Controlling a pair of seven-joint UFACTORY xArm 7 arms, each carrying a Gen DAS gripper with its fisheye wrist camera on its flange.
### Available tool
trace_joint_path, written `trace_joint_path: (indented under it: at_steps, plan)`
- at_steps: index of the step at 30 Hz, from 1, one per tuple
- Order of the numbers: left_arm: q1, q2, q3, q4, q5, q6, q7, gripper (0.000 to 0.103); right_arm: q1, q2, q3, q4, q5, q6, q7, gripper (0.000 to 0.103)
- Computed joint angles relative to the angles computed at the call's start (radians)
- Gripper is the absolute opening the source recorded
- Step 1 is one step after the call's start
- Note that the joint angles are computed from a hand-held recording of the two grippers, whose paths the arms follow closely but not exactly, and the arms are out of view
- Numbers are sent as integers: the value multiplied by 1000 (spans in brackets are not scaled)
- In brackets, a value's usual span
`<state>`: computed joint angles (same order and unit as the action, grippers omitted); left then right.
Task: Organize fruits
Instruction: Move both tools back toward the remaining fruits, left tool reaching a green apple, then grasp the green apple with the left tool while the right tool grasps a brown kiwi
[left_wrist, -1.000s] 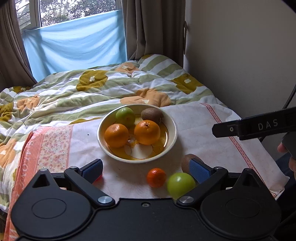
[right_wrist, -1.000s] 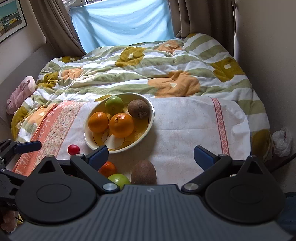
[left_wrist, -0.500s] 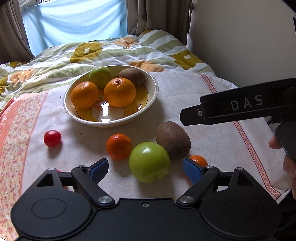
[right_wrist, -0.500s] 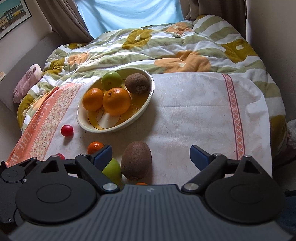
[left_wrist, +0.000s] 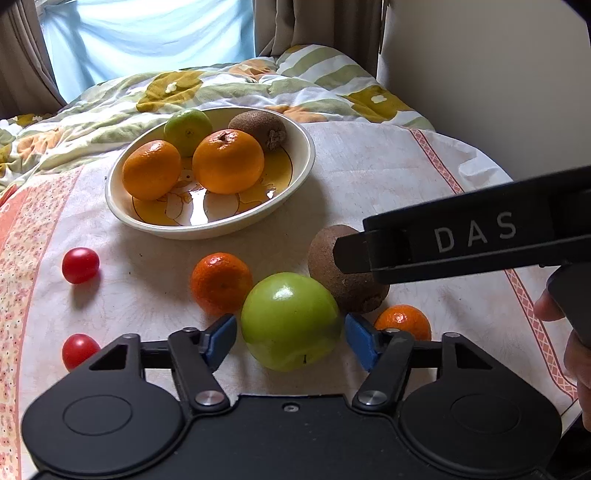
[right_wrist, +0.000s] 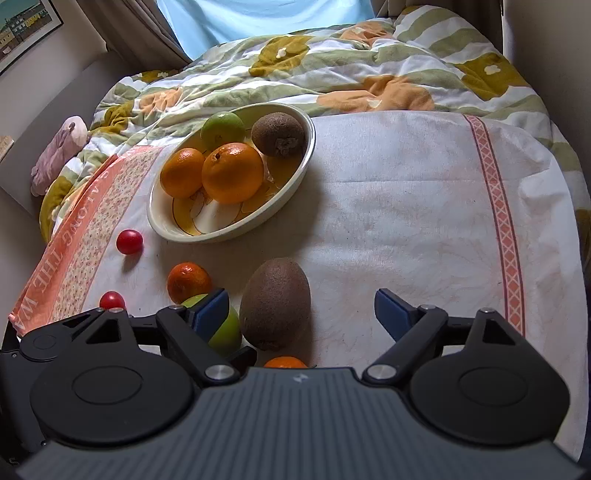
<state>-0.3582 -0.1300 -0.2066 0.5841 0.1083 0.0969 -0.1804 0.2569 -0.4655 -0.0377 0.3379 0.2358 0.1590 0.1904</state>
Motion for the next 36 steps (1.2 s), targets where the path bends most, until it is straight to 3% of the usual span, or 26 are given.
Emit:
trace_joint_path:
  at_steps: [8, 23, 26, 29, 36]
  plan:
    - [-50, 1, 40, -6, -112, -12, 95, 61, 51, 48, -36, 17, 47, -18, -26, 94]
    - [22, -73, -2, -66, -17, 3, 12, 61, 94, 130, -36, 66, 115, -30, -90, 79]
    - [35, -88, -9, -79, -3, 3, -8, 61, 83, 145, -15, 75, 107, -28, -92, 73]
    - [42, -105, -10, -89, 6, 3, -22, 61, 18, 146, 49, 75, 45, -23, -47, 65]
    - [58, -141, -16, -101, 20, 7, -45, 61, 38, 141, 32, 68, 44, -32, -40, 64]
